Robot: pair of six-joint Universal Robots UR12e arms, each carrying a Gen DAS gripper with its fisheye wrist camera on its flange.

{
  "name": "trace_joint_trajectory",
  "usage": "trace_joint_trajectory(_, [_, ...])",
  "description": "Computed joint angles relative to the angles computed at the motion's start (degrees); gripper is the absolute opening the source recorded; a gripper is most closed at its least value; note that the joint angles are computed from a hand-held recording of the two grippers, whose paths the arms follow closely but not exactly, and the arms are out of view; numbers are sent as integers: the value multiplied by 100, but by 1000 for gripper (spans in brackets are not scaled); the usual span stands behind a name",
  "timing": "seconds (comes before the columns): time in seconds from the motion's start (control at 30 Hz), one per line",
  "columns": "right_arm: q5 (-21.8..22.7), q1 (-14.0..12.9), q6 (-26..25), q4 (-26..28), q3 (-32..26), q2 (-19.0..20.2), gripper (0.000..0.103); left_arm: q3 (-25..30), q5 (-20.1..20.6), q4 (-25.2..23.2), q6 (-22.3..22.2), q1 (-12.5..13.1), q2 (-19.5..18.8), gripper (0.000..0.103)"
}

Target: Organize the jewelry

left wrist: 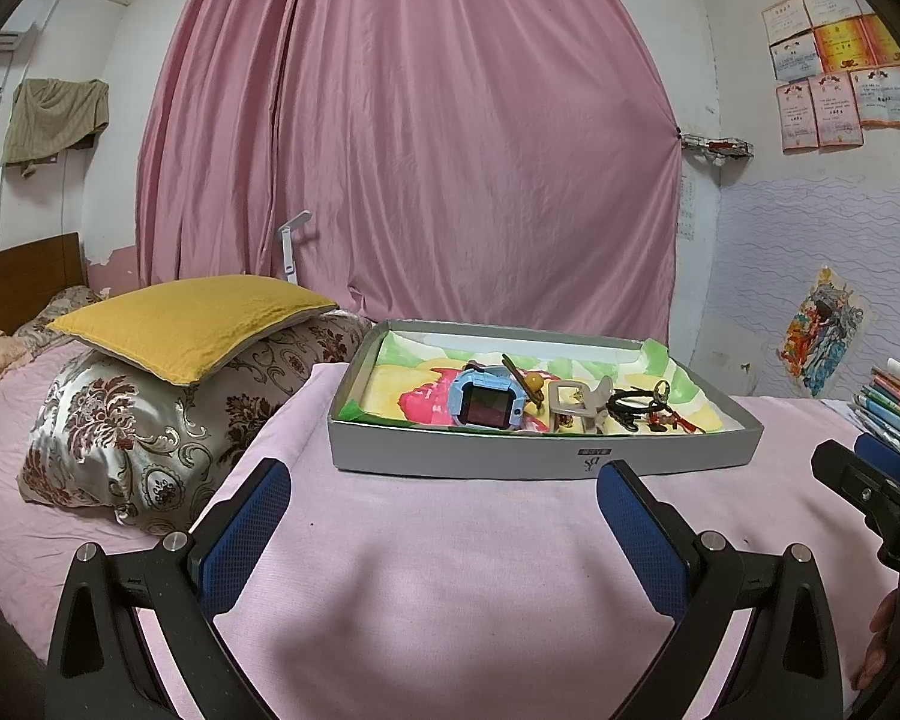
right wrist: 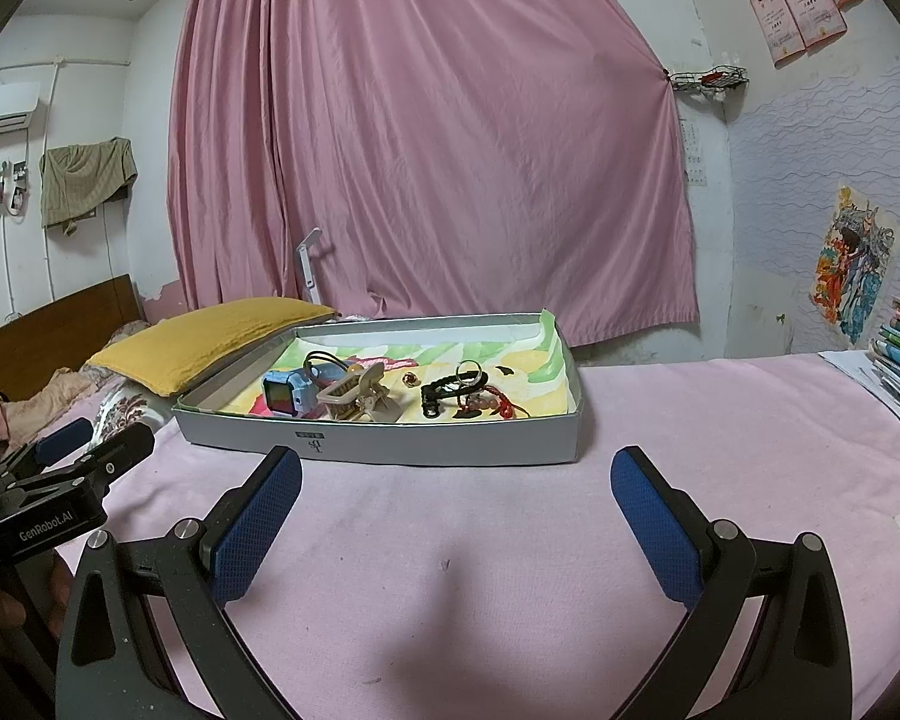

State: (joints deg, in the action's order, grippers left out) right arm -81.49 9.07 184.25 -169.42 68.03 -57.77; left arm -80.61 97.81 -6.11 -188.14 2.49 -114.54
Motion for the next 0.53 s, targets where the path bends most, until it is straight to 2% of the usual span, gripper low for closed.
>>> trace_joint_trajectory(0.27, [6, 0, 3, 3, -1, -1, 101, 1, 116, -21, 76, -24, -5, 102])
trace_joint_trajectory(0.53, [14, 6, -2, 8, 24, -15, 101, 0, 42, -34, 74, -1, 4, 102])
